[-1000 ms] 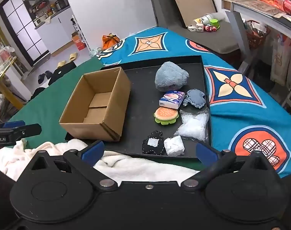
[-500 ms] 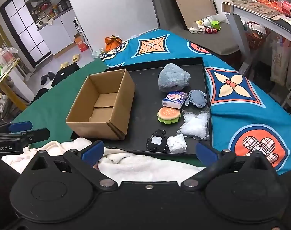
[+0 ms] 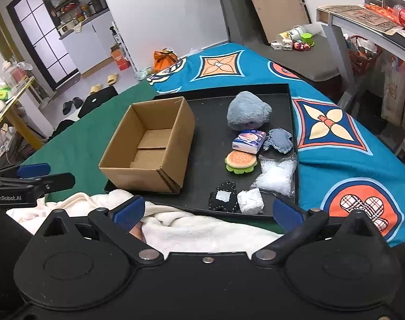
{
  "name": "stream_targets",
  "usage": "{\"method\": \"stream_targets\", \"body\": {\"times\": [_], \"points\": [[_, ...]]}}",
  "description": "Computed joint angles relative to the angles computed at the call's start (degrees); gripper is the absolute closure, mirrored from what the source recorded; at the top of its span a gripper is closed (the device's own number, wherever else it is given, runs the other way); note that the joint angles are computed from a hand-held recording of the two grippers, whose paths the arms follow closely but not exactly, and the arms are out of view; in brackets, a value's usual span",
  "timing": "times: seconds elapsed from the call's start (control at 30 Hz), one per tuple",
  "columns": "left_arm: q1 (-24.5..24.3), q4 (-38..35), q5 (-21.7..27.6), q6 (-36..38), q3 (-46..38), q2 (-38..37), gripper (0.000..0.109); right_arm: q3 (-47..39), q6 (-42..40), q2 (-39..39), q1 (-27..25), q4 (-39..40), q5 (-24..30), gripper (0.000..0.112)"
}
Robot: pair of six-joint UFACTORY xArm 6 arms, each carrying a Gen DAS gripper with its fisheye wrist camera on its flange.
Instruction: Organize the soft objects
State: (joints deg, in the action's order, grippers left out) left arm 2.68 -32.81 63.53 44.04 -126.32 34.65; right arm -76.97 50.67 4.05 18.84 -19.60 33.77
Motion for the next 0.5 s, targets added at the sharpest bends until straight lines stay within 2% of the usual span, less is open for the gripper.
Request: {"method": "stream_targets", "body": {"times": [0.5], "points": [[0.4,-0.6,2.4,0.8,-2.3,1.3,0.015,-0.9,-1.0,0.2,0.8,0.7,0.9,0.009]]}}
